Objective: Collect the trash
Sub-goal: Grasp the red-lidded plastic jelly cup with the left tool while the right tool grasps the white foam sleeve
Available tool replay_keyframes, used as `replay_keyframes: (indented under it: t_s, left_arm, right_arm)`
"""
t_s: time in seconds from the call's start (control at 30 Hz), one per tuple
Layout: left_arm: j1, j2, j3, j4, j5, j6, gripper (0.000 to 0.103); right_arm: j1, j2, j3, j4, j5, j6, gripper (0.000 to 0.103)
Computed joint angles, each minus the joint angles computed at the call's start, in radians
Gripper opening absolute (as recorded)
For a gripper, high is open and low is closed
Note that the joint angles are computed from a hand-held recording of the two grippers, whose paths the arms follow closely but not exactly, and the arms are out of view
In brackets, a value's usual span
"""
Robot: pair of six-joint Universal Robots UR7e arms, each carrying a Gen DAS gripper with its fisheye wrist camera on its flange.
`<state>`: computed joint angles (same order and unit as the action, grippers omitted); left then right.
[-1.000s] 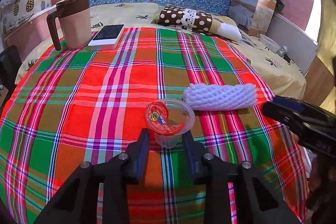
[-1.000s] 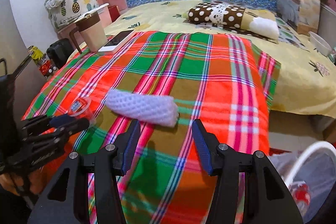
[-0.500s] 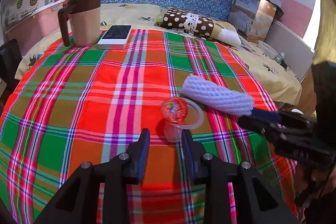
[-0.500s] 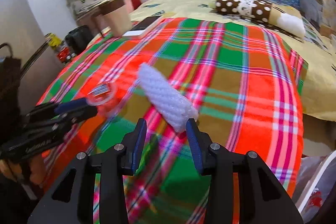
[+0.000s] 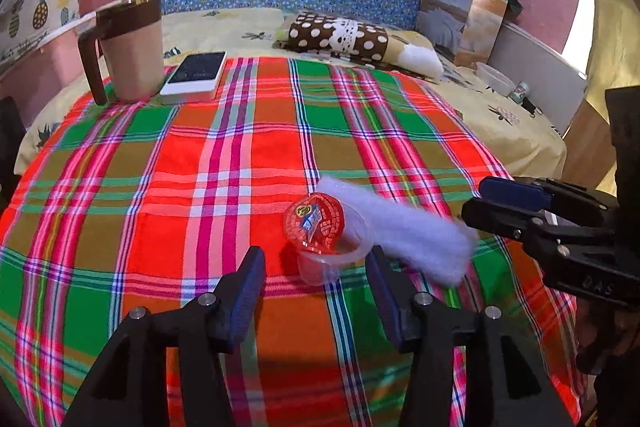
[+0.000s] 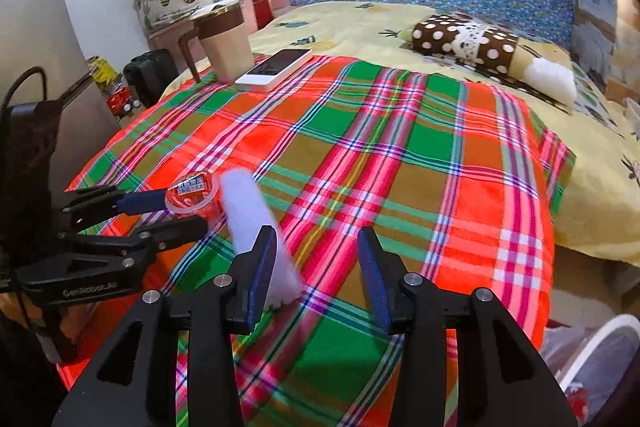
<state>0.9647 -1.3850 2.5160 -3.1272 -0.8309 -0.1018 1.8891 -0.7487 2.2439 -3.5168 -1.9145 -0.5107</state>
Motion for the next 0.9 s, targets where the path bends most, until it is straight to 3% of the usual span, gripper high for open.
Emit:
replay_keyframes:
  t_s: [0.17, 0.23, 0.3, 0.77, 0.8, 0.83, 0.9]
  left_arm:
    - [0.014, 0.003, -0.003, -0.021, -0.003, 0.009, 0.051]
    - [0.019, -0.005, -0.001, -0.02, -0.009, 0.004, 0.035]
    - [0.017, -0.011, 0.004, -0.021, 0.002, -0.001, 0.028]
    - [0.016, -0.096, 0.036, 0.024, 0.012, -0.028, 0.027]
    - [0.015, -0.099, 0.037, 0.026, 0.01, -0.026, 0.028]
    - [0.015, -0.102, 0.037, 0.029, 0.008, -0.024, 0.029]
    - [0.016, -0.109, 0.04, 0.03, 0.002, -0.022, 0.037]
  right_arm:
    - [-0.016, -0.01, 0.007, 0.037, 0.039, 0.008, 0.044]
    - [-0.015, -0.011, 0.009, 0.049, 0.058, 0.005, 0.044]
    - [-0.013, -0.009, 0.007, 0.062, 0.069, 0.007, 0.044]
    - [-0.004, 0.01, -0.024, 0.195, 0.118, 0.021, 0.044]
    - [-0.002, 0.012, -0.023, 0.193, 0.114, 0.025, 0.04]
    - [-0.001, 0.013, -0.021, 0.195, 0.115, 0.027, 0.026]
    - [0.003, 0.015, -0.01, 0.172, 0.108, 0.033, 0.026]
